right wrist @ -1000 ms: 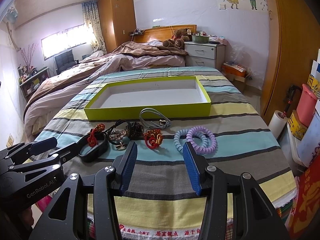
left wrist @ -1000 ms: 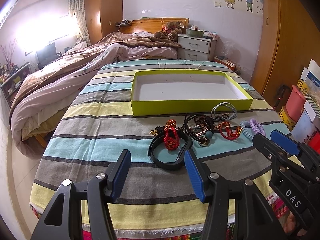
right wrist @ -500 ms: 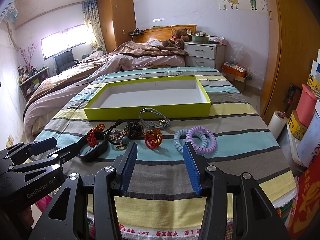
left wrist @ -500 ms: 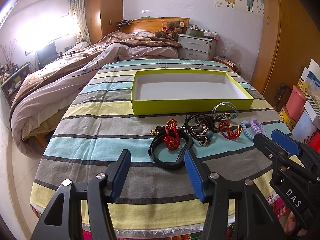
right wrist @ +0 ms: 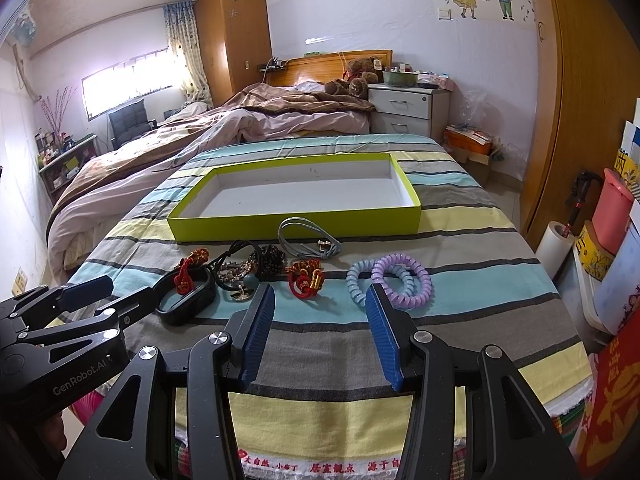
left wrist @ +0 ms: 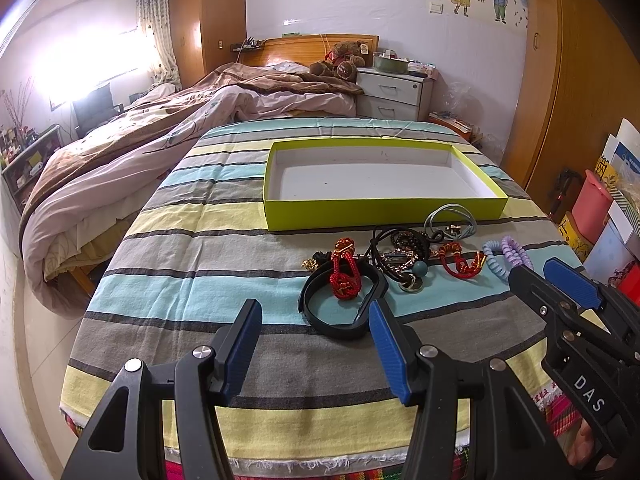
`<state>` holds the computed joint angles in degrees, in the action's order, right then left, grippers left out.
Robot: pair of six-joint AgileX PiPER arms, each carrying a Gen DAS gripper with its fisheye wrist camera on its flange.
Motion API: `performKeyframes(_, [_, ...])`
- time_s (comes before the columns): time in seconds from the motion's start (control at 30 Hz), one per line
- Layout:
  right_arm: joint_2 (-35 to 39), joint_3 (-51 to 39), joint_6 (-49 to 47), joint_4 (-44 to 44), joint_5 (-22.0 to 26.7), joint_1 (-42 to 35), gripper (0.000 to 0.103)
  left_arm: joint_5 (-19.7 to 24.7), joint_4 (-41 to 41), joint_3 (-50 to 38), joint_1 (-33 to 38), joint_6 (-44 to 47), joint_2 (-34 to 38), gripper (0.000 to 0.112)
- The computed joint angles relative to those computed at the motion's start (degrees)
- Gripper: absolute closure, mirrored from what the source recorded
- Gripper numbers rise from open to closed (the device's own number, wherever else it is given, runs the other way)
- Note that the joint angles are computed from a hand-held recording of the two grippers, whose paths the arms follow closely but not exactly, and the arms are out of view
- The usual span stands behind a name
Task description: Organize jewelry
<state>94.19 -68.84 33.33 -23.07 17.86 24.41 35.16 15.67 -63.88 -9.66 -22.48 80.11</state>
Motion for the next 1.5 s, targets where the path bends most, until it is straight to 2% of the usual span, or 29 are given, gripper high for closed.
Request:
performKeyframes(0.3, [-0.6,0.2,-3.2,3.1,-0.9,-0.9,0.055,0.1,-7.4,-1.6,2.7,7.4,1.8,0.057])
performKeyframes(0.47, [-0.9,0.8,-11.7,11.4,-2.9,-4.5,0.055,-0.4,-16.2,-2.3,7.6,17.2,2.6,0.057])
performKeyframes(0.57, [0.0,-0.2,-15.0,14.8,-1.4,-6.9,0.055,-1.1,-20.6,-2.5,10.6,21.6,2.8,0.057])
performKeyframes(0.7, [1.4,-1.7,-18.7,17.6,-0.3,-9.6,0.055,1.3,-31.3,-4.9,15.6,30.0,4.6,0.057])
performKeyframes(0.83, [5.7,-7.1,-26.8,26.6,4.4,-12.7,0.055,2.3,-32.4,-6.6,17.0,32.0,6.1,0.057])
performKeyframes(0.9, [7.4,-8.9,-34.3,34.9,5.7,-15.2,0.055,3.1,-34.2,-7.2,17.7,33.5,6.8,0.057])
performKeyframes(1.0, [9.8,-12.1,-39.8,40.5,9.2,-17.3,0.055,3.5,-34.4,-8.2,17.7,34.0,7.8,0.057])
performKeyframes(1.2, [14.0,-17.6,-49.3,46.9,14.9,-18.6,0.055,4.5,-36.4,-10.2,17.7,36.0,9.8,0.057])
performKeyframes(1.3, [15.7,-19.7,-49.9,46.9,16.3,-18.3,0.055,4.5,-38.7,-10.7,18.1,38.0,10.4,0.057])
performKeyframes(1.5, [17.5,-22.4,-51.6,47.1,18.4,-18.3,0.075,6.5,-38.9,-12.9,18.2,38.1,12.2,0.057])
